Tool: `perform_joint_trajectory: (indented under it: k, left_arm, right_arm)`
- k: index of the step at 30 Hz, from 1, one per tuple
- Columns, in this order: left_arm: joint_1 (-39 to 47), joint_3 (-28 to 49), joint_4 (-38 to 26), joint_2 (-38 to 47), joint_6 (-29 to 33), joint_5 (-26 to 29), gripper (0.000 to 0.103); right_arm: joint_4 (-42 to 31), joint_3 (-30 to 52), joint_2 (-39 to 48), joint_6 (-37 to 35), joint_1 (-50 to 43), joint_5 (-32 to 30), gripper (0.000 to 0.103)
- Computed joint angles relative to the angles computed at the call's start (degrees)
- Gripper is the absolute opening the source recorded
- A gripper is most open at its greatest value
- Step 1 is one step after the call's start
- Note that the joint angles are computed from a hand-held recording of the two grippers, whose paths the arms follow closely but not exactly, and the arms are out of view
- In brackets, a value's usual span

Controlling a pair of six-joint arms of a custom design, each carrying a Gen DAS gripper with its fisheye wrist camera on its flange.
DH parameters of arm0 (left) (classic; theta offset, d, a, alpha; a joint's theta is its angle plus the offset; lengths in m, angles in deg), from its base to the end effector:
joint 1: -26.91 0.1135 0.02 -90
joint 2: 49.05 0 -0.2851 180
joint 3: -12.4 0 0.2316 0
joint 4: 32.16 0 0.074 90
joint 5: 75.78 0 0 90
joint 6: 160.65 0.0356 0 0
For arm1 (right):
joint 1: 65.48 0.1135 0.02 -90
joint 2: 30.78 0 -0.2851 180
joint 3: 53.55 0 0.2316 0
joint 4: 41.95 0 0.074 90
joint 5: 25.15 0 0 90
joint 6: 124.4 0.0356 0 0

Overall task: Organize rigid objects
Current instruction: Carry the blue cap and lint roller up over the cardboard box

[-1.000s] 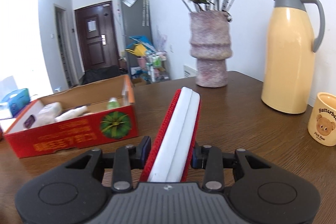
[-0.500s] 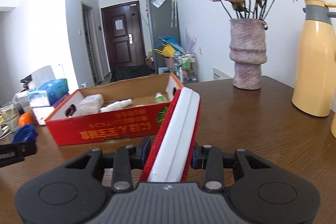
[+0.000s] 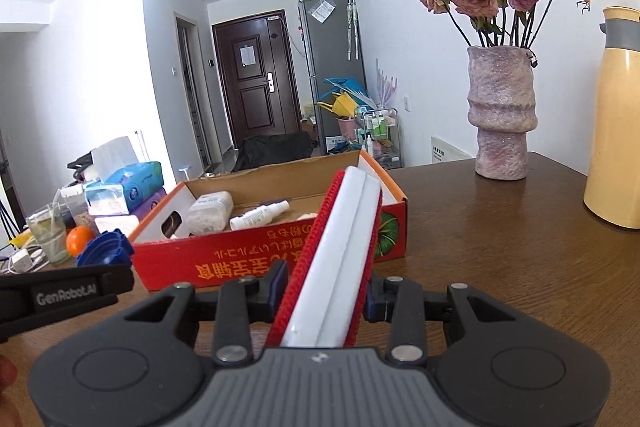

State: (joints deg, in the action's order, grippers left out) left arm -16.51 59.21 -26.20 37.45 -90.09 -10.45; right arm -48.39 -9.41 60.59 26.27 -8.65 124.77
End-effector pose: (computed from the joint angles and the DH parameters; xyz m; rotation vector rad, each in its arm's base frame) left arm 0.2058 -0.1743 0.1911 0.1952 2.0965 -0.1929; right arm 0.1563 0.1828 0.1545 0.4344 1.9386 -0.0362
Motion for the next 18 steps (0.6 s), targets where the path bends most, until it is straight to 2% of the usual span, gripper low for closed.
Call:
perform_joint_trajectory:
  k: [18]
  left_arm:
    - [5.37, 7.75, -0.14, 5.76, 0.73, 2.85, 0.046]
  right_arm:
    - [15.62, 1.29, 3.98, -14.6, -8.4, -6.64, 0.035]
